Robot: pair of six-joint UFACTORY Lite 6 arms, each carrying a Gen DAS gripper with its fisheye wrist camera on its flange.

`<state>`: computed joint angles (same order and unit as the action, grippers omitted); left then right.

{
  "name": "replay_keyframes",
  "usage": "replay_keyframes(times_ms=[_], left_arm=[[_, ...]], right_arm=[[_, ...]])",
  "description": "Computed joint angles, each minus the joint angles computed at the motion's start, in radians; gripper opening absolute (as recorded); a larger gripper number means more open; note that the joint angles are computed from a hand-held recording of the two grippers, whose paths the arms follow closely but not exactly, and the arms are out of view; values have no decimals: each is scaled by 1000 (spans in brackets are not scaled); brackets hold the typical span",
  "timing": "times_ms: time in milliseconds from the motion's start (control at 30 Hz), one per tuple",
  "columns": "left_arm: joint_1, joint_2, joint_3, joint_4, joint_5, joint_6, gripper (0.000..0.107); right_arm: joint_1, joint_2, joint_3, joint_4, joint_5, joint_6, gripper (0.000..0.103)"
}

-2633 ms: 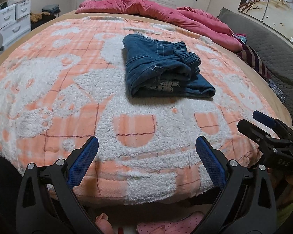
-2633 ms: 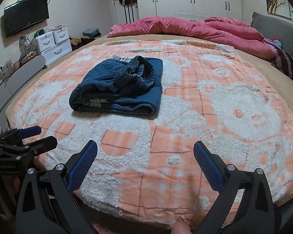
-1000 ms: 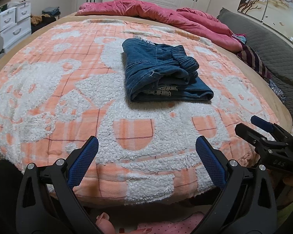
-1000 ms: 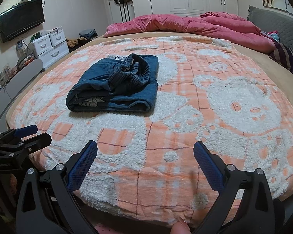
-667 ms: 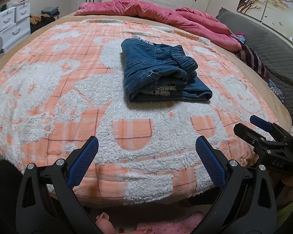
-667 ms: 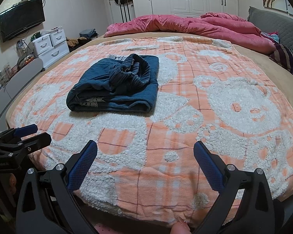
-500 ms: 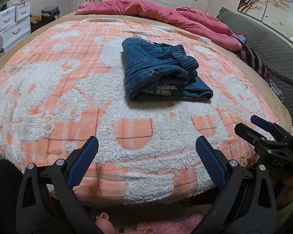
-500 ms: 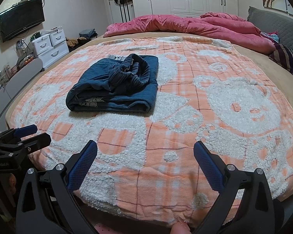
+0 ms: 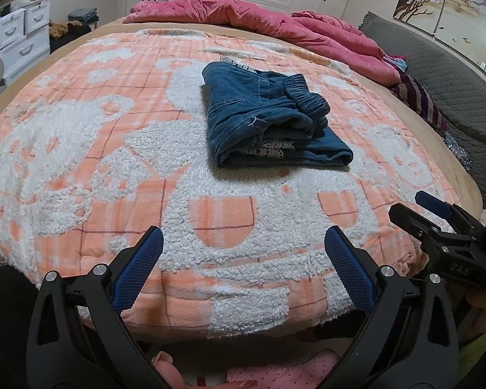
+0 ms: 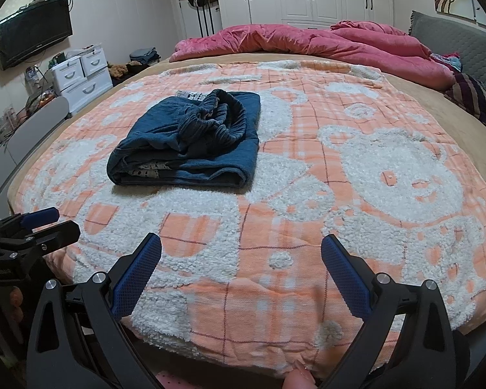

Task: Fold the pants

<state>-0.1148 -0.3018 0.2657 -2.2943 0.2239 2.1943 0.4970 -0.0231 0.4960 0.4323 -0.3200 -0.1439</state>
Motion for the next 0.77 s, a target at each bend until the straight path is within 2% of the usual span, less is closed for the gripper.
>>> replay_keyframes(times_ms=[200,233,333,400,467,533,633,700,767], left_arm=[[58,-6,1,-15,8,15,94],[91,-13,1,11,25,-17,94],[232,-33,11,234,122,-219,93],[302,-74,13,232,138,-204,93],[363,-50,55,239,148,-191,94],[419,58,157,257,126,-188,94],[459,312,403,346,-3,-251,94],[481,481,574,447,-66,-325,94],[515,679,783,652,-110,-510,94]], right_arm=[[-14,20,11,23,3,-20,99],[-18,26,16,30,4,-26,99],[-42,49,29,7,10,-8,99],[-74,71,46,26,12,-40,99],[-144,92,70,-44,26,1,99],[-230,111,102,-116,48,43,99],[-407,183,207,-150,93,15,99],[-529,277,332,-40,130,-136,99],[-645,403,500,94,170,-307,99]])
